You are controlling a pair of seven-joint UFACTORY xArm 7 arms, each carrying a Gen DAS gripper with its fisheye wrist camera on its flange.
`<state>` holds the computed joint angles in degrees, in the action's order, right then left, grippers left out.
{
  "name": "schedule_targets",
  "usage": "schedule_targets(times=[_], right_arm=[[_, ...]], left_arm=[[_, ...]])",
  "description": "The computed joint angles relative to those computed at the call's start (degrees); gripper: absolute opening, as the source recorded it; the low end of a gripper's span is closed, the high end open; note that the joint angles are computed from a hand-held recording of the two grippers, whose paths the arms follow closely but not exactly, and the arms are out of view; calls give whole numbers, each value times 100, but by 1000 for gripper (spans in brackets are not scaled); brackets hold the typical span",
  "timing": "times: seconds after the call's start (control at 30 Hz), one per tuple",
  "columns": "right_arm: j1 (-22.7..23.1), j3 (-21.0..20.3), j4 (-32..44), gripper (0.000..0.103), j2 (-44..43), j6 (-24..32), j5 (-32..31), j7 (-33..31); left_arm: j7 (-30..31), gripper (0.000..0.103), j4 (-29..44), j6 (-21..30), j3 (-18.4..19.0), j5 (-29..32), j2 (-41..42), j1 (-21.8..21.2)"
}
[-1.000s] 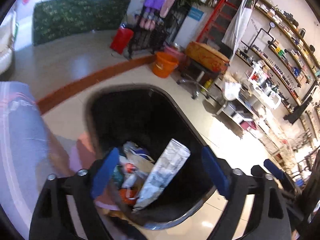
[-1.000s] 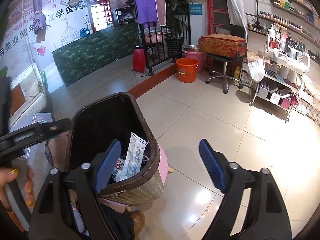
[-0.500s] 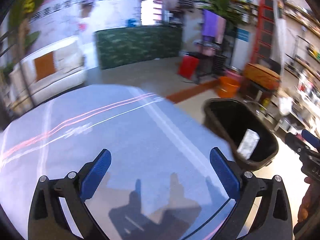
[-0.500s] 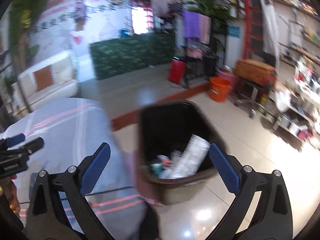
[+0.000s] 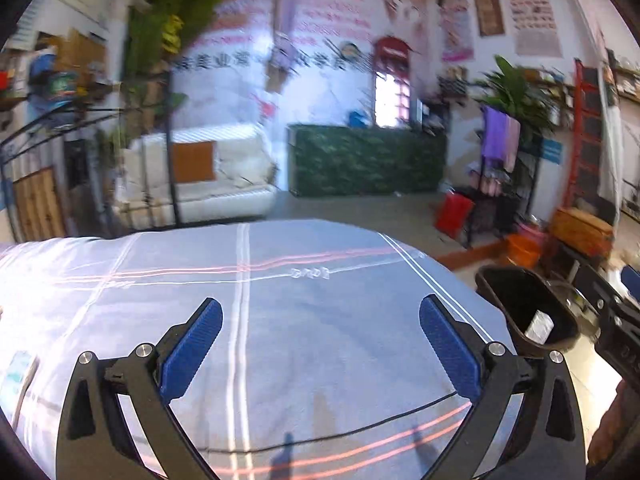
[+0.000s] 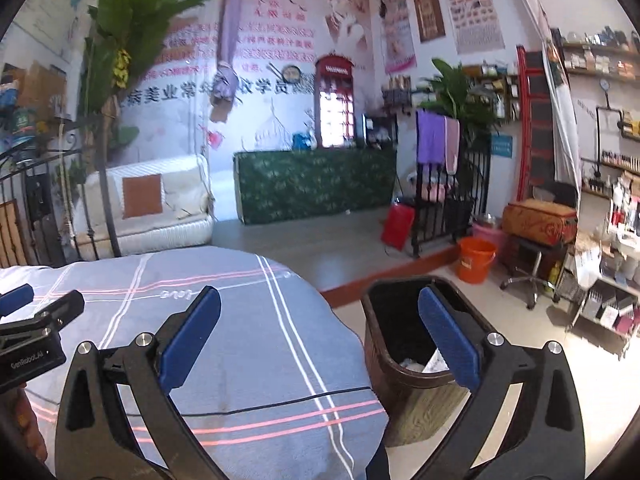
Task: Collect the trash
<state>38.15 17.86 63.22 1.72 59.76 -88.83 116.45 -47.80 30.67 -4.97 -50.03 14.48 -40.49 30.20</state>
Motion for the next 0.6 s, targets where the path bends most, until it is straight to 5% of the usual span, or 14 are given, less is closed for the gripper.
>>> schedule_targets(times=[0.33, 0.6], right_arm=[[74, 153, -271, 98, -245, -310, 198, 37], [29, 213, -375, 98, -328, -306, 194, 114]], left_arm=[[156, 98, -666, -232, 782, -164, -189, -966], [368, 98, -744, -292, 814, -360, -212, -1088]])
